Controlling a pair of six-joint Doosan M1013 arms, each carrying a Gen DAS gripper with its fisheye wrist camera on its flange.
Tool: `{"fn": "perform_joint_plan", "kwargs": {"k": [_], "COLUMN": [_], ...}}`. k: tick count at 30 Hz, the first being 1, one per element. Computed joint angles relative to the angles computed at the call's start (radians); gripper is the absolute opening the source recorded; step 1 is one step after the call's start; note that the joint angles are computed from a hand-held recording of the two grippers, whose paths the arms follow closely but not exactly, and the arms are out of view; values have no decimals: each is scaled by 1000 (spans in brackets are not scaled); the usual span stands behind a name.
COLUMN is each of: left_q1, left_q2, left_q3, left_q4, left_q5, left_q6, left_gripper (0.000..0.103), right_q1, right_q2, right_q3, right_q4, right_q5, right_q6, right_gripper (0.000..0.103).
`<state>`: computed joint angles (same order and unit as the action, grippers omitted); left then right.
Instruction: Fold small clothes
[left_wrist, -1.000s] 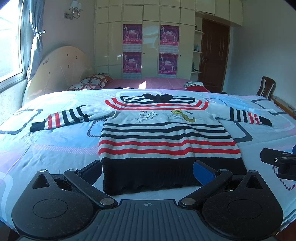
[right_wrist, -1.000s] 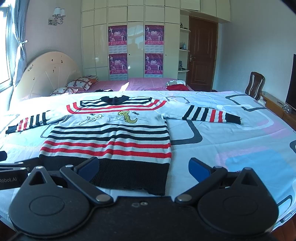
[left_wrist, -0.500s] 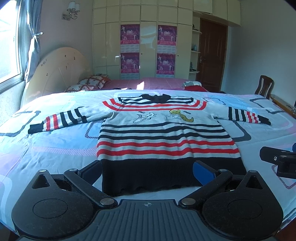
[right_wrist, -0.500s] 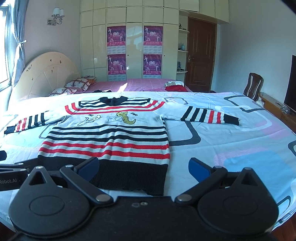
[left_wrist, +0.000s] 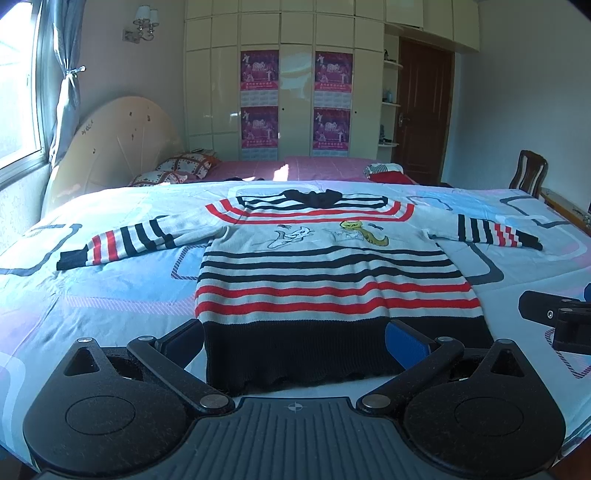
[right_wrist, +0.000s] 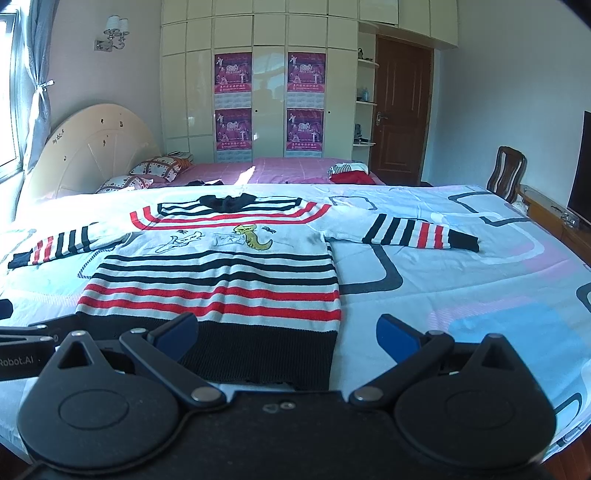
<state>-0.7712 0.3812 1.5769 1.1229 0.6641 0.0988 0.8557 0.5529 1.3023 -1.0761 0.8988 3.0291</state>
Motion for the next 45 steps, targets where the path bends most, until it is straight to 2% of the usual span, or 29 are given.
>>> {"fn": "perform_joint_plan", "kwargs": {"k": [34,37,41,45], "left_q1": [5,16,50,76], "left_q2": [5,8,18,69], "left_q3": [-2,-12,-31,-107], "left_q4": [-6,-47,-4,-19], "left_q5": [6,-18,-113,-111], "left_q6": [6,59,19,54], "left_gripper": [103,103,103,103], "right_q1": [1,-2,-29,-84], "right_q2": [6,6,-15,-33], "right_q3": [-8,-7,31,72], "right_q4": [-1,6,-23,-107], "right_q5": [1,-5,-58,-55], "right_q6": [-4,-10,69,243], "right_gripper": [103,103,103,103]}}
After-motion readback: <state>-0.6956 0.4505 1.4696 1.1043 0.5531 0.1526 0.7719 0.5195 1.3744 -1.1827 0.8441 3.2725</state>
